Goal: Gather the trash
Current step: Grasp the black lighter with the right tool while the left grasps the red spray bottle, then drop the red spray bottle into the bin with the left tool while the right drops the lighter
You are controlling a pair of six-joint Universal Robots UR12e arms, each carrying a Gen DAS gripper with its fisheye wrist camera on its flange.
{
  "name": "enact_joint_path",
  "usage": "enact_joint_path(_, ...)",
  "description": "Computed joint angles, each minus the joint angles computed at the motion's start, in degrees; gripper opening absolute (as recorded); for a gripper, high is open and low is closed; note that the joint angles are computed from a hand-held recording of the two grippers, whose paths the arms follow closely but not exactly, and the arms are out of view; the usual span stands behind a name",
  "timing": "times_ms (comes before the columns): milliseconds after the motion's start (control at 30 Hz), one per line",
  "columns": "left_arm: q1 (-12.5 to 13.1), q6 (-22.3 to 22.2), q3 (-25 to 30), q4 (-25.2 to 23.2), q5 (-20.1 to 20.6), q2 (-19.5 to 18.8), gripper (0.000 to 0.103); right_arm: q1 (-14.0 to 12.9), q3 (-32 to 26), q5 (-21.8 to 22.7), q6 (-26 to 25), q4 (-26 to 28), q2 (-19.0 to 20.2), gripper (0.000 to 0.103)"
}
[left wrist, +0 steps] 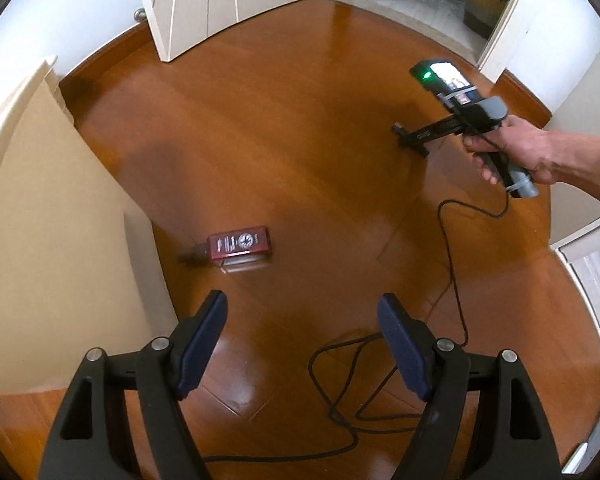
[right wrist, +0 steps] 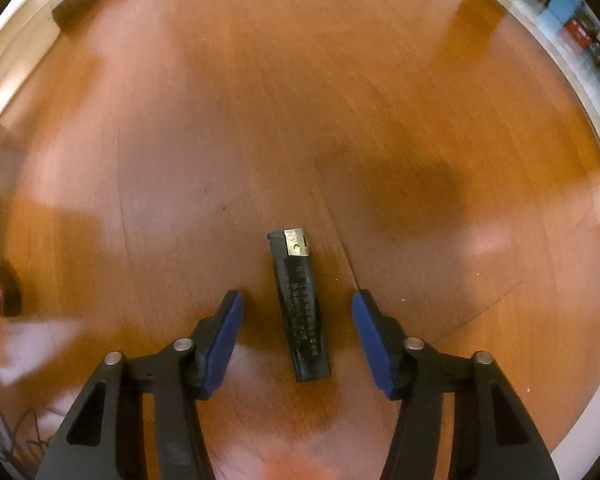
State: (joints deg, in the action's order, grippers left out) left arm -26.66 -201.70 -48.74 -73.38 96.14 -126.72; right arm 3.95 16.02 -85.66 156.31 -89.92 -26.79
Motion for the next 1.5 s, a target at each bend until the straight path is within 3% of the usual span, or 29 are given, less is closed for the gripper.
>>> enact_joint_path(33, -0.1, 0.0, -0.2, -0.2, 0.3, 0.0, 0.077, 0.0, 3.6, 0.0, -0.4, -2.9, -1.8, 0.02)
enact_joint_path(200, 0.0, -0.8, 0.5, -2.7, 1.5, -0.8, 0.077, 0.1, 11.1, 0.2, 2.7, -6.3, -6.0, 0.019)
enact_joint_path(300, -0.1, -4.6, 3.2, -5.8, 4.9, -2.9, 0.077, -1.0, 22.1, 5.5, 4.9, -14.8, -12.4, 0.019)
enact_joint_path(333, 0.3, -6.6, 3.8, -6.0, 3.5, -3.5, 0.077, -1.4, 25.1, 7.5, 5.4, -17.0, -14.3, 0.019)
enact_joint_path(433, 2.5, -19.0, 5.6, -6.4, -3.2, -5.3, 0.077, -2.8, 31.8, 12.8, 5.7, -20.3, -18.7, 0.019)
enact_joint_path(500, 4.2, -29.1, 4.7, -2.9, -6.9, -5.5, 0.077, -3.3, 35.5, 14.8, 5.1, -21.8, -21.0, 0.019)
enact_joint_path(633, 6.1, -44.0, 4.9, -3.5, -8.0, -6.0, 0.077, -4.1, 42.2, 19.0, 7.5, -26.4, -25.2, 0.02)
enact_joint_path(700, 6.5, -49.2, 4.4, -2.7, -8.3, -5.9, 0.077, -4.4, 45.1, 20.8, 9.4, -28.2, -27.1, 0.02)
enact_joint_path(800, 6.7, -53.4, 4.7, -2.3, -7.4, -6.6, 0.077, -4.5, 49.9, 22.0, 10.4, -31.2, -29.6, 0.02)
enact_joint_path(933, 6.8, -60.1, 4.3, -3.7, -9.2, -7.2, 0.077, -5.6, 52.4, 23.0, 11.5, -33.6, -31.2, 0.02)
enact_joint_path(1167, 6.8, -61.8, 6.0, -7.4, -7.9, -8.9, 0.076, -7.1, 54.5, 22.9, 13.1, -36.1, -32.7, 0.02)
enact_joint_path(1233, 7.0, -60.5, 7.4, -9.8, -8.6, -9.8, 0.054, -7.2, 54.9, 22.7, 13.7, -37.0, -32.8, 0.02)
enact_joint_path(1333, 6.8, -57.9, 11.2, -13.0, -6.8, -11.6, 0.037, -7.3, 55.5, 22.8, 14.7, -37.5, -32.9, 0.02)
enact_joint_path(1400, 6.9, -56.4, 10.0, -11.1, -7.3, -11.0, 0.03, -7.3, 55.9, 22.6, 15.3, -37.9, -33.2, 0.02)
enact_joint_path(1500, 6.9, -54.4, 7.4, -7.9, -9.1, -9.8, 0.03, -7.3, 56.4, 22.3, 15.5, -38.2, -33.6, 0.02)
